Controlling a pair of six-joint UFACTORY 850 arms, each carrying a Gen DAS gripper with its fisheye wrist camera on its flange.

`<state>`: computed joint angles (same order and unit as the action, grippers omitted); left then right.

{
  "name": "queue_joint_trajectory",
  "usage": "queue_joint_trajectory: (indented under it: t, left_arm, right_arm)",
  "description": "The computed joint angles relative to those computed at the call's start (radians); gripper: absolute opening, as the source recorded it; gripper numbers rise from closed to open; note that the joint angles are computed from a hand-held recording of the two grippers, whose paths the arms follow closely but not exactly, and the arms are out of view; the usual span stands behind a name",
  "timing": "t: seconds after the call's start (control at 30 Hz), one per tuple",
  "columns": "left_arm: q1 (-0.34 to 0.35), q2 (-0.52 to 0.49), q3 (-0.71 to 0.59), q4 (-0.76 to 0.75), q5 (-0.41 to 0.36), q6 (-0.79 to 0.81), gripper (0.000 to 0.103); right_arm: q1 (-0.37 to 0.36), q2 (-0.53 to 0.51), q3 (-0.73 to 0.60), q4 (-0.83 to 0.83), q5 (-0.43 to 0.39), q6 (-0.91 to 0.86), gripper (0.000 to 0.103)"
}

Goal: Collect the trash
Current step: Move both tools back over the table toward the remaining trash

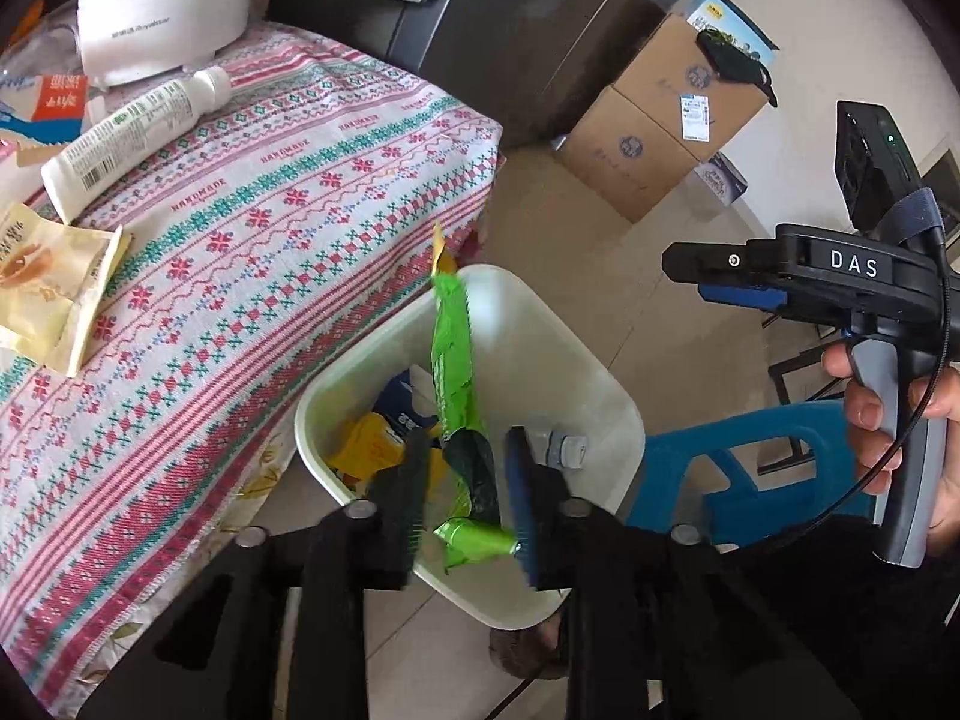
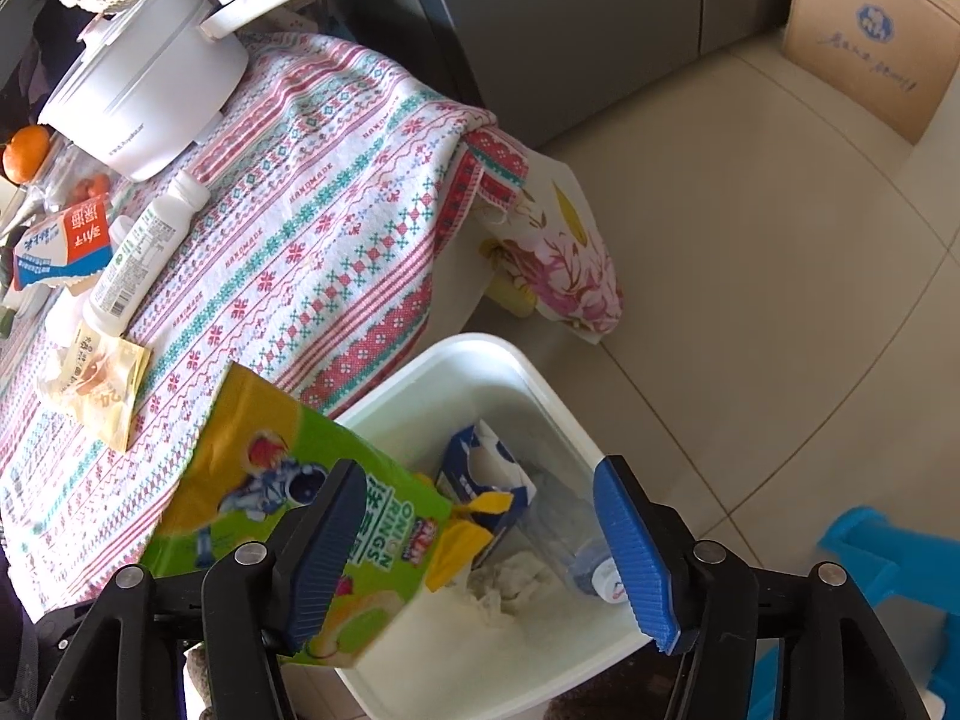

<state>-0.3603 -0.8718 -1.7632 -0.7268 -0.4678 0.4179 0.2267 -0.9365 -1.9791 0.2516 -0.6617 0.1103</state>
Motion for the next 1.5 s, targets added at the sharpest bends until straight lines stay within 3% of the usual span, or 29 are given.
queue_joint_trajectory:
  t: [0.07,0.17,0.37,0.6,0.93,1.23,1.33,1.5]
  left_arm:
    - [0.003,0.024,0.028,0.032,0.043,-0.022,0.065]
    - [0.008,0.048,0.047,0.153,0.076,-0.109,0.068]
    - [0.024,0.091,0.086,0.416,0.116,-0.357,0.087]
    - [0.052,0.131,0.135,0.703,0.148,-0.677,0.098]
    - [0.088,0.192,0.202,1.202,0.194,-1.219,0.103]
    - [0.136,0.222,0.218,1.424,0.175,-1.472,0.103]
    - [0.152,0.207,0.2,1.435,0.147,-1.472,0.103]
    - [0.178,0.128,0.119,1.323,0.086,-1.332,0.103]
  right_arm:
    - [0.002,-0.002,-0.004,0.0,0.0,-0.004,0.069]
    - [0.002,-0.003,-0.007,0.005,0.001,-0.01,0.07]
    - [0.02,-0.001,-0.014,-0.034,0.022,-0.002,0.071]
    - [0.06,-0.002,-0.033,-0.128,0.067,0.019,0.077]
    - [0.119,-0.021,-0.08,-0.226,0.127,0.039,0.088]
    - [0.173,-0.053,-0.139,-0.275,0.179,-0.008,0.099]
    - [0.186,-0.085,-0.192,-0.264,0.163,-0.044,0.101]
    - [0.201,-0.216,-0.442,-0.31,0.037,-0.012,0.102]
